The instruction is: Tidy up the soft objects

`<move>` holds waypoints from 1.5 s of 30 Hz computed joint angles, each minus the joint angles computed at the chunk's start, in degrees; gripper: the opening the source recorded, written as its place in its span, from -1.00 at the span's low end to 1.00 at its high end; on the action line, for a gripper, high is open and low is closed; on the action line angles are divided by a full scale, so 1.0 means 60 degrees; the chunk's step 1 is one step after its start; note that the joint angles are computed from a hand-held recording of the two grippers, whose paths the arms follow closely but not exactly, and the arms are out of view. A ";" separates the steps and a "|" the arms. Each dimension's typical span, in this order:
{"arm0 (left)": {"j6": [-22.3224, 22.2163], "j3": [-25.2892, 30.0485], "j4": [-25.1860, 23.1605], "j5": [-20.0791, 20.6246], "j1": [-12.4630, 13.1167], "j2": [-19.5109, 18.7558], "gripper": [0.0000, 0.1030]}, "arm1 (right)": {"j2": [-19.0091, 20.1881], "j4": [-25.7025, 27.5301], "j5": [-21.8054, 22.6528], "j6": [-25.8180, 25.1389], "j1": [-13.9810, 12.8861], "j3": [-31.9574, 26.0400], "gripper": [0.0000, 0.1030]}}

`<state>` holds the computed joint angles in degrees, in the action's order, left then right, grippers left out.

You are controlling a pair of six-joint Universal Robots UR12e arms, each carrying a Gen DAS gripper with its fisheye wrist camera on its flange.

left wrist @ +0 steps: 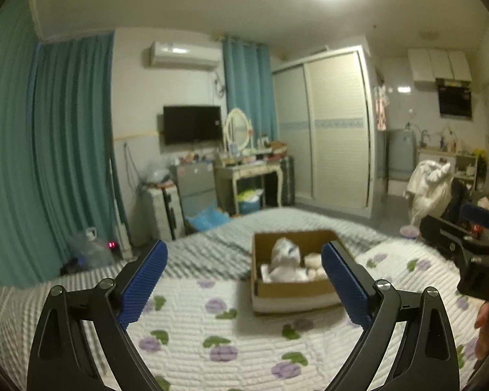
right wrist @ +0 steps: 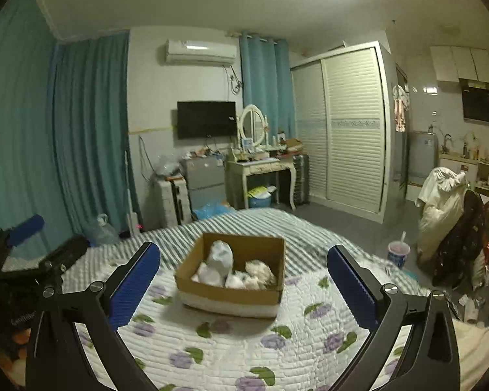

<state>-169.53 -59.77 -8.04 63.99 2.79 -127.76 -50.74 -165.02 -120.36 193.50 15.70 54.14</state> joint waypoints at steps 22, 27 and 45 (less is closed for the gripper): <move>0.0164 -0.0293 -0.0322 -0.0317 0.0103 -0.0050 0.89 | 0.0169 0.1048 0.0466 0.0964 -0.0204 0.0116 1.00; 0.0261 -0.0284 -0.0361 -0.0273 0.0085 -0.0071 0.89 | 0.0213 0.1175 0.0486 0.0993 -0.0195 0.0023 1.00; 0.0288 -0.0321 -0.0486 -0.0311 0.0112 -0.0035 0.89 | 0.0243 0.1208 0.0444 0.1020 -0.0181 0.0003 1.00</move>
<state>-167.80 -61.70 -10.95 62.13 3.46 -127.97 -49.28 -157.77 -117.70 199.61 14.61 54.15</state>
